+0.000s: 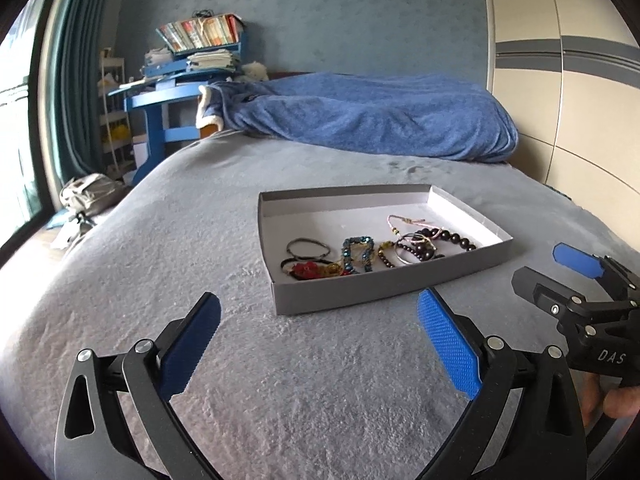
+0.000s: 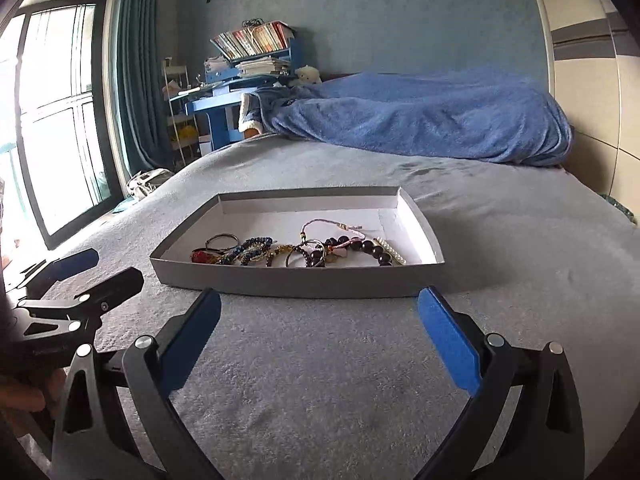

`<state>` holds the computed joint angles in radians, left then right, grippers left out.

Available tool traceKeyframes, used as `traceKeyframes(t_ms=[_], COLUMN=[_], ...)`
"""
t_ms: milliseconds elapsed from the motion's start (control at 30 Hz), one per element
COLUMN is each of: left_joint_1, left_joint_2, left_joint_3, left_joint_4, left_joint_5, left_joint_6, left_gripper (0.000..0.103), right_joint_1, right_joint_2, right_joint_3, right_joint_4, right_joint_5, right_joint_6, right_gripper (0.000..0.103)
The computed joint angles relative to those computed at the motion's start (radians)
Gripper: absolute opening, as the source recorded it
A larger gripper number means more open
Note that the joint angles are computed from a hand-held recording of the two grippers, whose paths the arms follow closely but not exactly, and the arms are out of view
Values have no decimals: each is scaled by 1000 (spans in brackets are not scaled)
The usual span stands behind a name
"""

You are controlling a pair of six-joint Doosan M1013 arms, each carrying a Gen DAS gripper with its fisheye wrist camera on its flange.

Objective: Organize jewelry

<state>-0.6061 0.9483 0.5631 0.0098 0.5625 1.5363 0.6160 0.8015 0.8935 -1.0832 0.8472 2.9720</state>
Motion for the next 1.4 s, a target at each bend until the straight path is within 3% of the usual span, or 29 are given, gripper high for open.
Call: traceKeyframes(t_ms=[567, 1400], left_joint_1=[-4, -7], left_joint_2=[-31, -32], left_joint_3=[62, 66], left_joint_4=[-3, 9], left_joint_5=[-52, -55], left_joint_6=[23, 25], left_gripper=[98, 98], right_joint_1=[4, 4], right_joint_2=[-8, -7], right_joint_3=[18, 14], right_joint_4=[-16, -11], right_joint_5=[12, 15], right_joint_6=[46, 41], right_gripper=[98, 98])
